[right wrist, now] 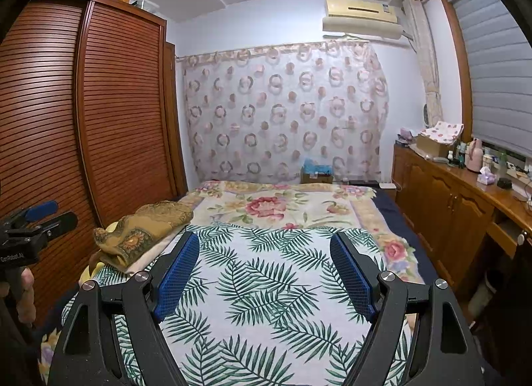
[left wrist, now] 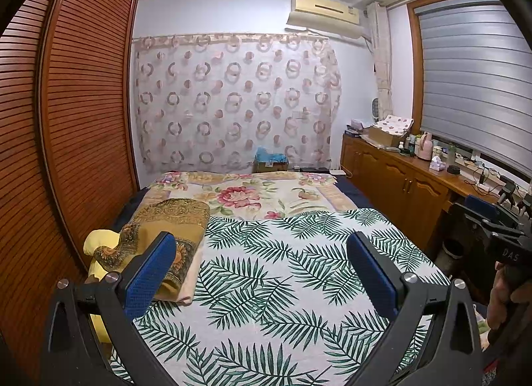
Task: Fold small clothes
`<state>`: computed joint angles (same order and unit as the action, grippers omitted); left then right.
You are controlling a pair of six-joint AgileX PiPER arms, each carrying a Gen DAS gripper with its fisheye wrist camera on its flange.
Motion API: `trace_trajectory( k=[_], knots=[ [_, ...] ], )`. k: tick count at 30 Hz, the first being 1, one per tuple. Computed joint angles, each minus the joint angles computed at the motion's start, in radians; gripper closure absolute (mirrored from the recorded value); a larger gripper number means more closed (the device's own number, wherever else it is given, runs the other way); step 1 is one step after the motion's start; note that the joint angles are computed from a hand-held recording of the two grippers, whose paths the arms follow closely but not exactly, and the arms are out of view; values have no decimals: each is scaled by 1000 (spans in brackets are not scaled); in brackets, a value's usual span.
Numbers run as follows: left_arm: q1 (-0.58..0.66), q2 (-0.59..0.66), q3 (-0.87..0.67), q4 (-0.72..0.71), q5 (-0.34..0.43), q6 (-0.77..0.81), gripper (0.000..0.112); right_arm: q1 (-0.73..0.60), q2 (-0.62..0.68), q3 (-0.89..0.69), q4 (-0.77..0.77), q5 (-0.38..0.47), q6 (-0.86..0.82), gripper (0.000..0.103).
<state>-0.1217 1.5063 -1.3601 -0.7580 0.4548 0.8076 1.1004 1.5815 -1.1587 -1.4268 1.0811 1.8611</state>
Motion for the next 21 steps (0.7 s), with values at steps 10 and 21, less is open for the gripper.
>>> trace_trajectory(
  k=[10, 21],
  knots=[
    [4, -2, 5, -10, 0, 10, 10, -3, -1, 2, -2, -3, 0, 20],
    [7, -1, 4, -17, 2, 17, 10, -20, -21, 32, -13, -22, 7, 20]
  ],
)
